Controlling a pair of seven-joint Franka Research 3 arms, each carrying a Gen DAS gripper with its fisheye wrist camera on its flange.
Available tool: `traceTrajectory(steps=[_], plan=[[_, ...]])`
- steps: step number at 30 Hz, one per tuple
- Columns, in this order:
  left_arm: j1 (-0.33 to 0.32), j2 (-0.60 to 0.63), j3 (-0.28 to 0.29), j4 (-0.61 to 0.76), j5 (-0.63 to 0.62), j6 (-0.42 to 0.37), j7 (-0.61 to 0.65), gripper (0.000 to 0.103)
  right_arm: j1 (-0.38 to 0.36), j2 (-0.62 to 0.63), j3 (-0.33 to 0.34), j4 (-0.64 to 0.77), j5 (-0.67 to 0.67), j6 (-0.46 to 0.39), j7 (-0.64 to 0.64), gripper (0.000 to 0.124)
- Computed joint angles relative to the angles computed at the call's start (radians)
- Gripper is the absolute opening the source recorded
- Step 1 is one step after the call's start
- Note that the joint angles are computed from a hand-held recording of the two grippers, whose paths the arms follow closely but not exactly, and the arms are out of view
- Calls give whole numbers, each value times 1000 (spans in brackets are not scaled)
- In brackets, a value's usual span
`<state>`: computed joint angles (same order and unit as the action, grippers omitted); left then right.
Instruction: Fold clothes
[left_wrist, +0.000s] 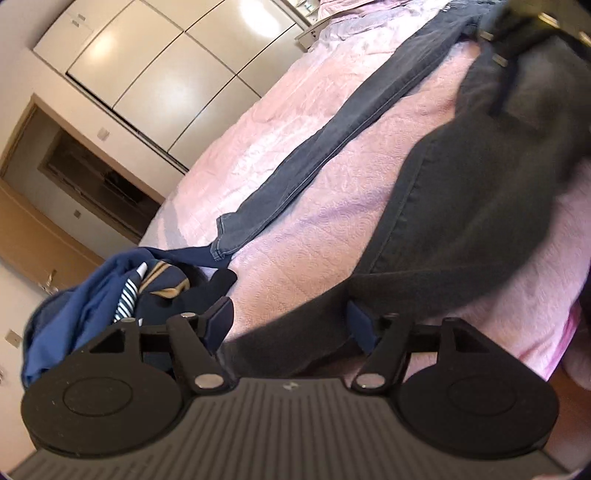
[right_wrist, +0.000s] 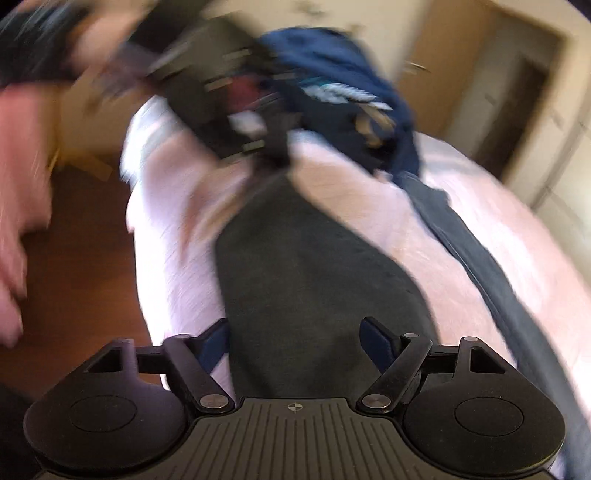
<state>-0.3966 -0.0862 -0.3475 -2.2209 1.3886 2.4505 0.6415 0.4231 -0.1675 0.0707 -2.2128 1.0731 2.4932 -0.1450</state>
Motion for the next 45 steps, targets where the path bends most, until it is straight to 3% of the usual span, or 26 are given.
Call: traceTrajectory(steps=[6,13,15,18,23,26,28,30,32,37,41,45], plan=[[-36,-13,-47,-88,124,-136,34,67,-79,120,-35,158,51,-162,297,78],[-101,128,-43,-29,245,-336,117,69,-142,183,-17,243,72,-255,466,78],[-119,151,-27,-12,259,-365,159,63,-153,179,-14,252,68,-266,490,77],[-132,77,-20,-47,219,-350,163,60,-160,130,-16,217,50,-253,471,78],[-123,-87,-46,-147,108,-360,127,53,-132,38,-17,115,29,-220,317,78],[-108,-100,-61,-170,61,-341,163,48,-107,-6,-18,51,8,-204,242,78],[-104,-86,-69,-176,46,-327,195,40,-88,-33,-14,6,-8,-169,174,78],[-103,-62,-71,-174,28,-314,228,21,-67,-62,-11,-41,-21,-124,93,78],[-102,-54,-65,-180,-8,-306,254,17,-55,-76,-23,-66,-38,-135,54,78],[-98,-97,-58,-214,-115,-290,293,15,-62,-73,-52,-82,-51,-204,90,78],[-100,-150,-69,-234,-183,-293,289,18,-84,-128,-87,-118,35,-218,129,78],[-90,-203,-71,-239,-227,-236,251,28,-118,-168,-124,-151,125,-195,168,78]])
